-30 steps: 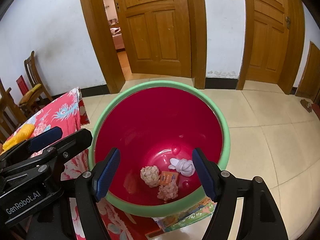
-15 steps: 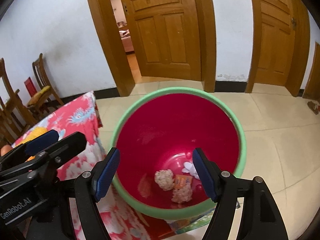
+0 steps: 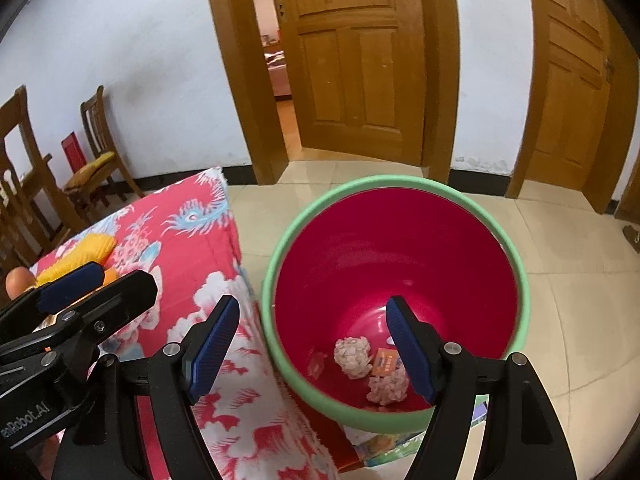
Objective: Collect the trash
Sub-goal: 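Move both open tools back over the table items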
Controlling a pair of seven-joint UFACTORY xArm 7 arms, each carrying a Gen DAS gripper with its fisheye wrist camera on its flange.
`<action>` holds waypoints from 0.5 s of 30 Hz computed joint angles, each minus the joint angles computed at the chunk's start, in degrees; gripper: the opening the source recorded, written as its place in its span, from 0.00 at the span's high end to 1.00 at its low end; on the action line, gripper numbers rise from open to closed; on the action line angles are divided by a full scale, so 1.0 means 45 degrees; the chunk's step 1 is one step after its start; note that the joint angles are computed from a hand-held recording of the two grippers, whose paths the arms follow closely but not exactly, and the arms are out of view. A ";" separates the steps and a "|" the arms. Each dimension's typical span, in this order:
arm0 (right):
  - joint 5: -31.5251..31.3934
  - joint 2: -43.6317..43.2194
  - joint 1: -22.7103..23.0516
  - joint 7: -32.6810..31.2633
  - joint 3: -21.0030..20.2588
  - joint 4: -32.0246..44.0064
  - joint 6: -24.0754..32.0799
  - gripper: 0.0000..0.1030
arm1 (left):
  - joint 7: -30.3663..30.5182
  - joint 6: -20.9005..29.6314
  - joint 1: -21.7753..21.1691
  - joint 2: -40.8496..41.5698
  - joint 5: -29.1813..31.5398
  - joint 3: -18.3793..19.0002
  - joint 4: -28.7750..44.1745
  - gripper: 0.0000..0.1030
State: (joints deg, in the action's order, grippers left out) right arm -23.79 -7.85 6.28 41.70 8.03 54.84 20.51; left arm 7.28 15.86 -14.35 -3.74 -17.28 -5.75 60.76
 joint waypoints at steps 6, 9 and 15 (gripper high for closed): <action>-0.0401 0.0355 0.0217 0.0268 0.0168 0.0419 0.0070 0.25 | 0.0046 -0.0037 0.0311 -0.0450 0.0165 0.0301 -0.0468 0.32; -0.0101 0.0600 0.0447 0.0201 0.0093 0.0607 -0.0078 0.25 | 0.0042 -0.0114 0.0455 -0.0633 0.0261 0.0455 -0.0717 0.32; 0.0167 0.1084 0.0944 0.0067 0.0106 0.1117 -0.0175 0.25 | 0.0398 -0.0067 0.0692 -0.1015 -0.0037 0.0846 -0.1182 0.32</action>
State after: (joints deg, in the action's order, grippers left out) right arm -23.04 -2.97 10.53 42.00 8.51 59.87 19.72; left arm 9.07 15.56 -11.23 -8.31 -17.45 -1.95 55.44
